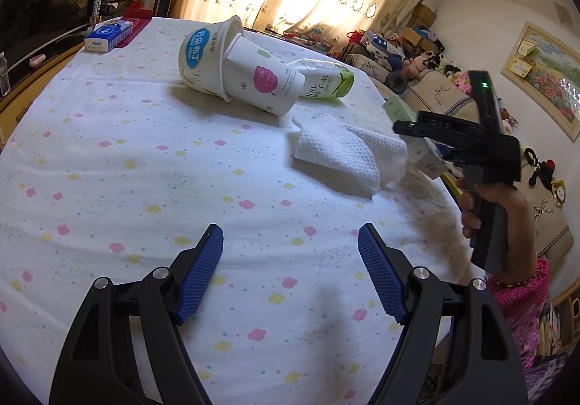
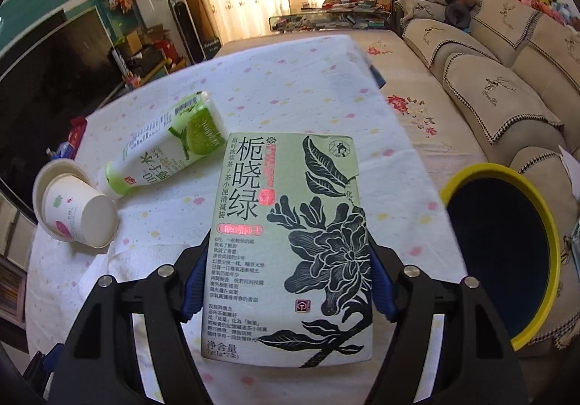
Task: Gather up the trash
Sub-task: 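Carry the carton into the bin and open the right tool, then grasp the white cloth with the left tool and lift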
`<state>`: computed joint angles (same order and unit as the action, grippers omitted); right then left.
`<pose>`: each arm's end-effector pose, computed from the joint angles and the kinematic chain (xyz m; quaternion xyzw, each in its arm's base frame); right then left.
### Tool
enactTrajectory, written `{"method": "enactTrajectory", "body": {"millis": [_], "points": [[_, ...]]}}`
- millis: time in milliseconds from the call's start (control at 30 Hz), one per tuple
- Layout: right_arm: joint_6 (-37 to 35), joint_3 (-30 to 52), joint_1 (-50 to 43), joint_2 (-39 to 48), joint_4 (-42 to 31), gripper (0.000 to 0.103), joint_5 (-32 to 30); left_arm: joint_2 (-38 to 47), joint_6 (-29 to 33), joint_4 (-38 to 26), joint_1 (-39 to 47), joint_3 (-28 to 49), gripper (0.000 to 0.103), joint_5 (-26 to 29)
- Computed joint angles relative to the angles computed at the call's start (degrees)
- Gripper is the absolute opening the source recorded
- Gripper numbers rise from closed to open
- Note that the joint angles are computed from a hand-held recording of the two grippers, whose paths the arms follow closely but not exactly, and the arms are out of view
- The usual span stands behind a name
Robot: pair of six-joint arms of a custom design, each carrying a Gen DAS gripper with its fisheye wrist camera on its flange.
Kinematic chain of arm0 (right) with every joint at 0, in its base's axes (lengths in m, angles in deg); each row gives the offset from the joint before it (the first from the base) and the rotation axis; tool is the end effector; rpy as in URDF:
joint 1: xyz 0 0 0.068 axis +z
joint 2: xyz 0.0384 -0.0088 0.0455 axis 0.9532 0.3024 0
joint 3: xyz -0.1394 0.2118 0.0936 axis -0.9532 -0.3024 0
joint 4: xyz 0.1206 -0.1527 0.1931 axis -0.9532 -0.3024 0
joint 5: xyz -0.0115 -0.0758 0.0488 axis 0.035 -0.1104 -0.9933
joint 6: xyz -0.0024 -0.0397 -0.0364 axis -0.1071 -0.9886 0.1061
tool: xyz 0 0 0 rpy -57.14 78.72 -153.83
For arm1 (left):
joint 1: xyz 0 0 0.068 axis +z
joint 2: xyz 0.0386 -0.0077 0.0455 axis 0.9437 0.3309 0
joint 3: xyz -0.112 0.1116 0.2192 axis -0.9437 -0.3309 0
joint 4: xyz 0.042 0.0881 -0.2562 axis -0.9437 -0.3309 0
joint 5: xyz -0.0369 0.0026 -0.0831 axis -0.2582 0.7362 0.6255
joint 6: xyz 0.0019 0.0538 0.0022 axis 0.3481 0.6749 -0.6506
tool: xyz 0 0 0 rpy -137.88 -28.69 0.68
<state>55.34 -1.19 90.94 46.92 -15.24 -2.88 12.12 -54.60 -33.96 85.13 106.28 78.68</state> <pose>0.2372 0.0662 0.2595 0.2513 0.9097 -0.0037 0.3305 0.2230 0.0313 0.2151 0.1992 0.8878 -0.2824 0.3039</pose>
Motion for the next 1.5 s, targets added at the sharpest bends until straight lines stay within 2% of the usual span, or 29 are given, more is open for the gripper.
{"method": "enactTrajectory", "body": {"millis": [233, 367, 467, 667, 767, 833, 1000, 1100, 1500], "points": [[-1.21, -7.11, -8.02, -17.70, -6.50, 0.068, 0.99, -2.68, -3.17, 1.52, -3.71, -0.96, 0.076, -2.19], [-7.26, -11.02, -21.66, -26.66, -8.95, 0.068, -3.56, -4.36, -5.77, 2.94, -6.67, -1.62, 0.076, -3.73], [-13.29, -14.06, -34.19, -31.03, -9.01, 0.068, -10.42, -5.46, -7.82, 3.92, -9.60, -2.01, 0.076, -5.39], [-22.39, -18.15, -49.80, -33.63, -7.56, 0.068, -19.19, -7.26, -12.51, 5.82, -17.07, -2.52, 0.076, -9.99], [-24.68, -19.53, -53.82, -32.63, -5.90, 0.072, -21.85, -7.62, -14.35, 6.51, -20.42, -2.41, 0.076, -12.48], [-26.10, -20.43, -57.49, -33.27, -5.05, 0.080, -24.85, -7.51, -15.31, 6.85, -22.09, -2.09, 0.076, -13.83], [-29.99, -21.51, -64.86, -34.89, -5.33, 0.080, -31.12, -5.74, -17.38, 8.33, -25.43, -0.88, 0.076, -17.10], [-31.85, -22.02, -67.43, -35.53, -5.88, 0.080, -33.66, -3.63, -18.98, 10.30, -27.70, 0.16, 0.080, -19.91], [-33.05, -24.53, -67.92, -35.01, -4.72, 0.080, -36.80, 9.77, -21.91, 15.60, -31.75, 8.49, 0.081, -26.05]]}}
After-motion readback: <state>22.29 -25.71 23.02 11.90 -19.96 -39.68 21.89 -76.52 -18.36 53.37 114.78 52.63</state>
